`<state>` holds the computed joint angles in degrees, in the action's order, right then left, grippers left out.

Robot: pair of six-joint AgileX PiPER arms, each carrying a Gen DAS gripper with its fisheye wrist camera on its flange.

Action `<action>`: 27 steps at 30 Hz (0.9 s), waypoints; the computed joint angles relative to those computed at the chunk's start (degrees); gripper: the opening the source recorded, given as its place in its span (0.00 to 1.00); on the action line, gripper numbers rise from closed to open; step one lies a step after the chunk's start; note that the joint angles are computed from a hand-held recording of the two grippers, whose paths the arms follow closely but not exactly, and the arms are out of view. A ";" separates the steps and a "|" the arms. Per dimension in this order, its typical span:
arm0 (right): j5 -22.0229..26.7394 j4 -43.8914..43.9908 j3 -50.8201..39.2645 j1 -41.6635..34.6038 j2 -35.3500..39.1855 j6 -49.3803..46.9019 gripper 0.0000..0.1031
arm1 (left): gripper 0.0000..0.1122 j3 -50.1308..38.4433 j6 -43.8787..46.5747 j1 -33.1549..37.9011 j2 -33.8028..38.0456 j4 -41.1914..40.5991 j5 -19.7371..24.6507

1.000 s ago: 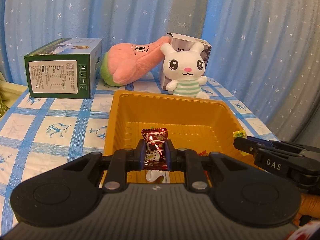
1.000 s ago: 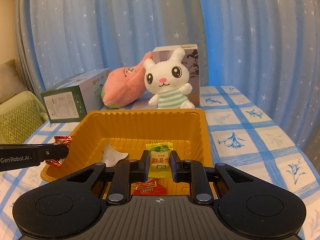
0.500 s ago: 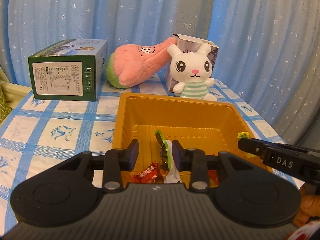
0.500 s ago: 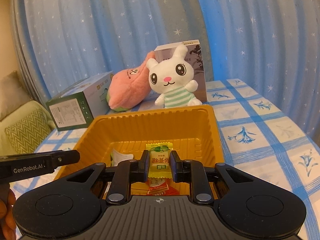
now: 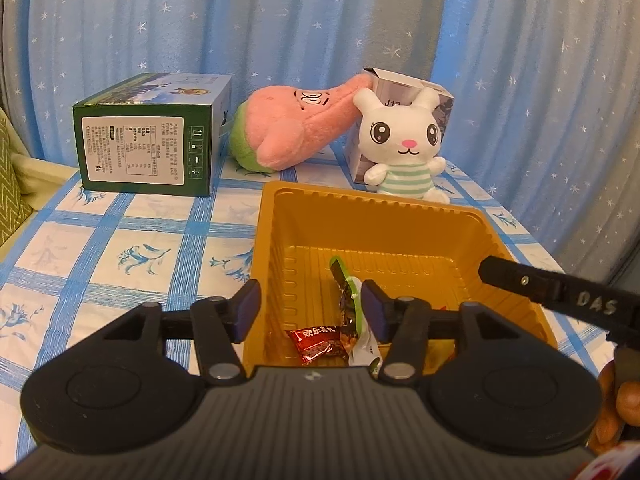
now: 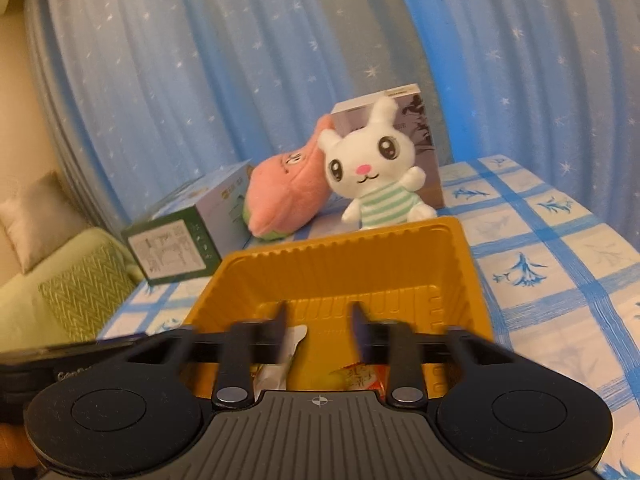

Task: Organize snacks
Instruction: 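Open both tools to release the chocolate and candy into the tray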

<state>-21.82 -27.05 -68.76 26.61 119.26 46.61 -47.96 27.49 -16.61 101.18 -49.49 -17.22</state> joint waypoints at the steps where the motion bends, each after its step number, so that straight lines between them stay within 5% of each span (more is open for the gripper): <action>1: -0.51 0.57 0.40 -0.27 -0.17 0.08 0.59 | 0.49 0.07 0.13 -0.10 -0.07 0.04 -0.04; 12: 0.80 10.10 2.45 -0.48 -1.72 -10.69 0.59 | 0.55 1.36 0.78 -2.06 -1.94 -0.16 0.22; 20: -3.18 21.89 8.10 0.80 -5.49 -25.03 0.59 | 0.62 5.26 1.62 -4.81 -6.15 -1.39 -0.90; 27: -6.41 24.17 15.77 1.48 -11.11 -26.45 0.59 | 0.66 10.83 5.55 -10.10 -11.23 -7.58 -4.18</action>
<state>-28.22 -2.88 -52.99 28.09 108.15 20.16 -37.14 33.04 -26.70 89.95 -57.06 -21.40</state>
